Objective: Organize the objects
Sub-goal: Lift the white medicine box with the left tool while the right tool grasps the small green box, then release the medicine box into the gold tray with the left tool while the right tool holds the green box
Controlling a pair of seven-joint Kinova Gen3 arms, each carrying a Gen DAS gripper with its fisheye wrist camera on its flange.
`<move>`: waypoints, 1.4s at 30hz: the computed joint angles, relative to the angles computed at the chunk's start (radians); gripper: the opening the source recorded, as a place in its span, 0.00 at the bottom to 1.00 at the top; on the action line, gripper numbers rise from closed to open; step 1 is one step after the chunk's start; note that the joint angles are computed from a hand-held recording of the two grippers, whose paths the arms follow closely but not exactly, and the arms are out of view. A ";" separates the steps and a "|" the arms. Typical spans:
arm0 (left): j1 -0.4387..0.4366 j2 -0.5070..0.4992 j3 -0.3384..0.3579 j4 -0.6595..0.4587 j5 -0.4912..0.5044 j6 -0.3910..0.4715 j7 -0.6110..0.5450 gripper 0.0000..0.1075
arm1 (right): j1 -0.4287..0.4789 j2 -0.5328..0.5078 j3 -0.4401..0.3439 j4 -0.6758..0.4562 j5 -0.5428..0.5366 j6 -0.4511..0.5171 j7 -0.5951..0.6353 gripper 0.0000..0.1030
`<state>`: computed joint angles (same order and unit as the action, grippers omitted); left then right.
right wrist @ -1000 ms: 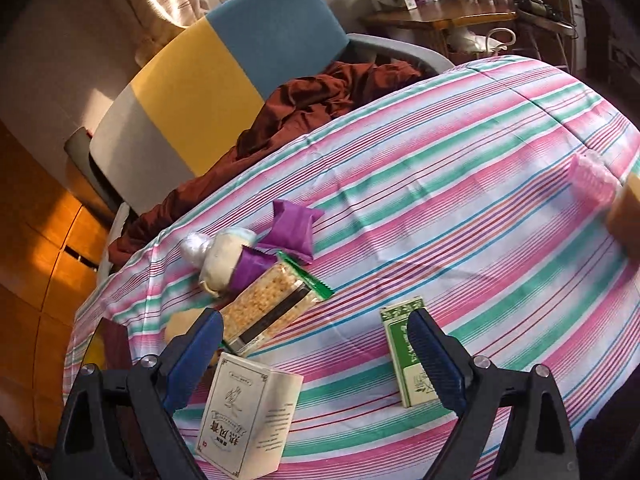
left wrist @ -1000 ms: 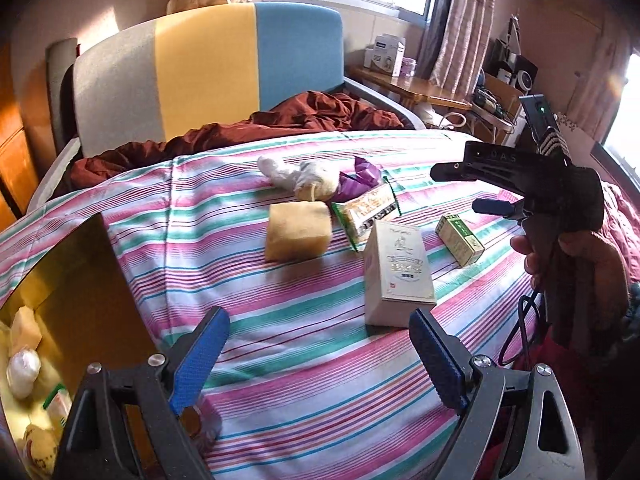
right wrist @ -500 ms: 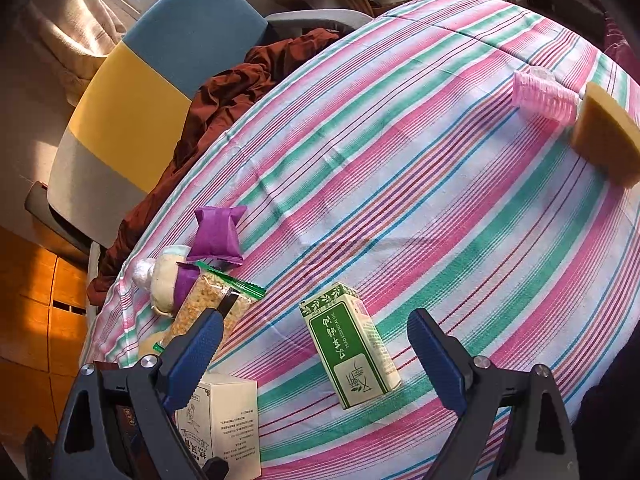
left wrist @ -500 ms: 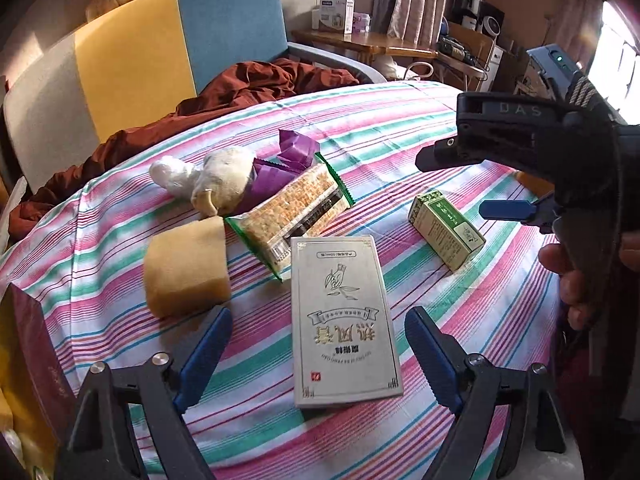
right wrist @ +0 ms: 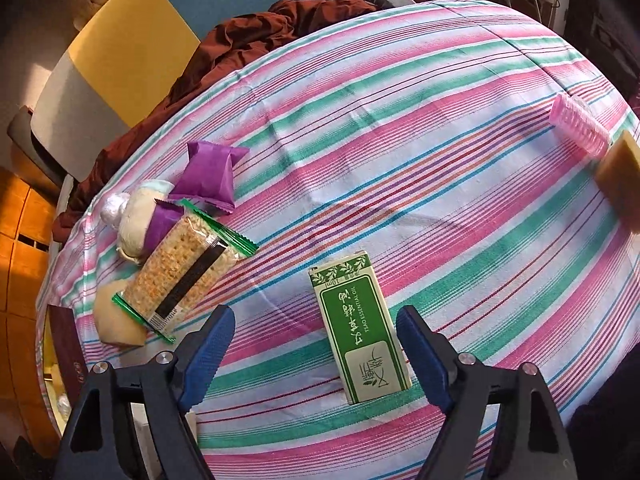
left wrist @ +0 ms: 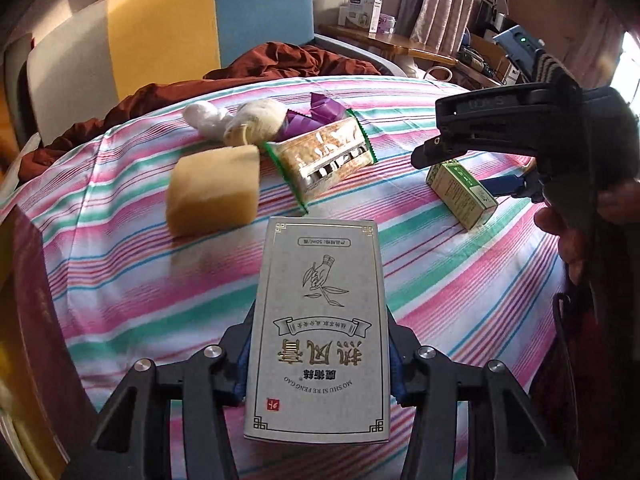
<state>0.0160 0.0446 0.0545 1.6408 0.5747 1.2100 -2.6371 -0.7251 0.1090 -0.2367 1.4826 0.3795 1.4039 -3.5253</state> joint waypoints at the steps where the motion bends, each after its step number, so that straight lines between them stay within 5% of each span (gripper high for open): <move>1: -0.014 -0.012 -0.013 0.018 0.011 0.000 -0.018 0.48 | 0.005 0.011 0.001 -0.010 -0.015 0.009 0.020 0.71; 7: -0.018 -0.007 -0.030 0.047 0.009 -0.029 -0.010 0.48 | -0.019 0.103 0.025 -0.123 -0.049 0.155 0.125 0.37; 9: -0.028 -0.017 -0.023 0.080 0.029 -0.066 -0.039 0.48 | -0.029 0.113 0.037 -0.134 -0.053 0.172 0.136 0.34; 42: -0.027 -0.054 -0.039 0.143 0.063 -0.130 -0.121 0.48 | -0.083 0.155 0.067 -0.203 -0.042 0.275 0.232 0.30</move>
<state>-0.0109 -0.0091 0.0153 1.7834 0.6382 1.0803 -2.7581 -0.8079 0.2644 -0.1697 1.2798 0.3372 1.6786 -3.2934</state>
